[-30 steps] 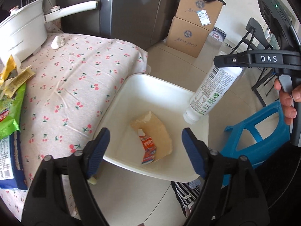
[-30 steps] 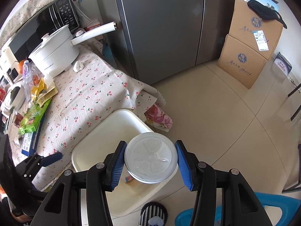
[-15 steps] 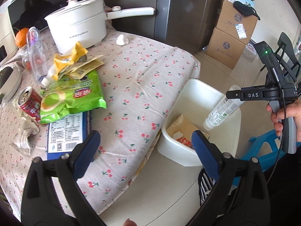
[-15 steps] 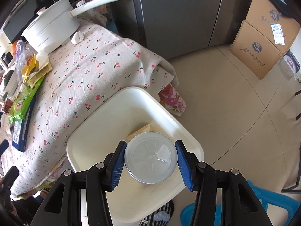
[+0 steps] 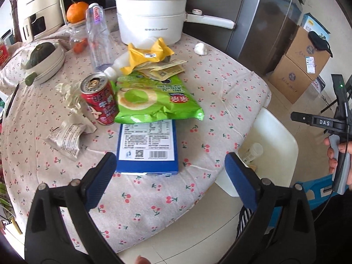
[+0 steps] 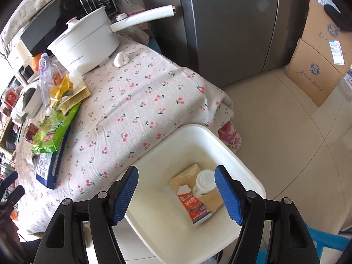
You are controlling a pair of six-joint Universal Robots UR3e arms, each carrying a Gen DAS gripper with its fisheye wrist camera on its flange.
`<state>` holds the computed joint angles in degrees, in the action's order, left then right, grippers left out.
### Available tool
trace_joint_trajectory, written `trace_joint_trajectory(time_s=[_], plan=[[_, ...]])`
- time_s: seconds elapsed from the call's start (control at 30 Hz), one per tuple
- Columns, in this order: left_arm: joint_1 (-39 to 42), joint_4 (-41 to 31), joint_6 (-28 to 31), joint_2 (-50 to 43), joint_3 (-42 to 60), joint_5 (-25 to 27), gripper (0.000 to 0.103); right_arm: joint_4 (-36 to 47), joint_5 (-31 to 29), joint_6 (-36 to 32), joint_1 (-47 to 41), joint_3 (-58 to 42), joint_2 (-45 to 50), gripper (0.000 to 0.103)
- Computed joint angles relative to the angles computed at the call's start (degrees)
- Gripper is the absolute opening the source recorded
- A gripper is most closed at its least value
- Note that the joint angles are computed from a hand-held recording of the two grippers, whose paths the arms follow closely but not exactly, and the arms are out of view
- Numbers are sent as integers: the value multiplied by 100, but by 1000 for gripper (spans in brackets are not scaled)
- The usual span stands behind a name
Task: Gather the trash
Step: 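Lower the white bottle into the basin and open the right tool, then grasp the blue biscuit box with the left tool and lift it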
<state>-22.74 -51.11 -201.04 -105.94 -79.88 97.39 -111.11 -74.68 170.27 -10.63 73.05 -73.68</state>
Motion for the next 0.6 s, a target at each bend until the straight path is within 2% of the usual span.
trace_joint_trajectory(time_s=[0.1,0.17,0.37,0.6], plan=[[189,-17,-103,134,-208,15,98,20,59,37,135,-139,49,75],[238,-144,-234,88,-194,206,98,16,70,52,222,-211,90,75],[674,-150,-241,-201,-267,-382,98,1,69,72,388,-319,183,76],[588,-512,-381,-996,501,-369,101,22,39,13,366,-277,158,76]])
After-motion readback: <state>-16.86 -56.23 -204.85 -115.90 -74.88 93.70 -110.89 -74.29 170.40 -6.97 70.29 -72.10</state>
